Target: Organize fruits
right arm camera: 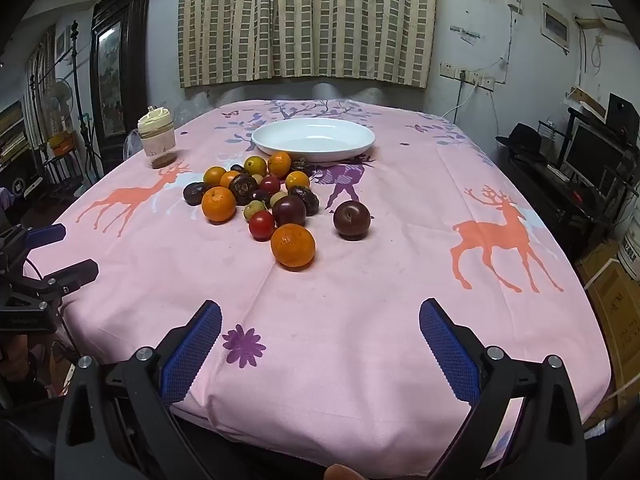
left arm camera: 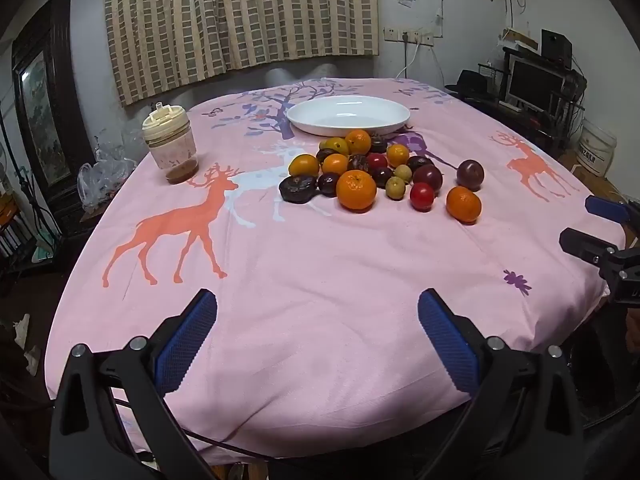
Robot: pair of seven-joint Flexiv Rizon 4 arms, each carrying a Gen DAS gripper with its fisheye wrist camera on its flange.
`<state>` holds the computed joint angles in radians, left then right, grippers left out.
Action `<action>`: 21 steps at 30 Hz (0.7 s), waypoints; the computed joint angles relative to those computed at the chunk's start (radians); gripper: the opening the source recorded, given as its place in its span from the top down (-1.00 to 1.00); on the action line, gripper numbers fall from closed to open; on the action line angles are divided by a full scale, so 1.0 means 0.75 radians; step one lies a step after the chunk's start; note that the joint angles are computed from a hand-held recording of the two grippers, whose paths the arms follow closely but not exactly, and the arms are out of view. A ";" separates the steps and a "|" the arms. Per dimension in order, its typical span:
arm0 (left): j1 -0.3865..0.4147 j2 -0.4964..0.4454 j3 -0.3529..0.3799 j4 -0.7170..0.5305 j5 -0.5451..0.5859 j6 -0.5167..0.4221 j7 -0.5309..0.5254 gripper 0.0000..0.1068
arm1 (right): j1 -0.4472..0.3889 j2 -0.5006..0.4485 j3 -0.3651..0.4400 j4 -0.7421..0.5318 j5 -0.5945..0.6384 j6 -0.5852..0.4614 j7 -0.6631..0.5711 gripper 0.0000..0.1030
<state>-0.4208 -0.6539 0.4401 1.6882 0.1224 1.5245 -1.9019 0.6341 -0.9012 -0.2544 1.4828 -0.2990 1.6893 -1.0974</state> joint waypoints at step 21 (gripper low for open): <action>0.031 0.000 -0.037 0.025 -0.069 0.018 0.050 -0.85 | -0.011 -0.002 0.012 -0.007 0.003 0.003 -0.009 -0.93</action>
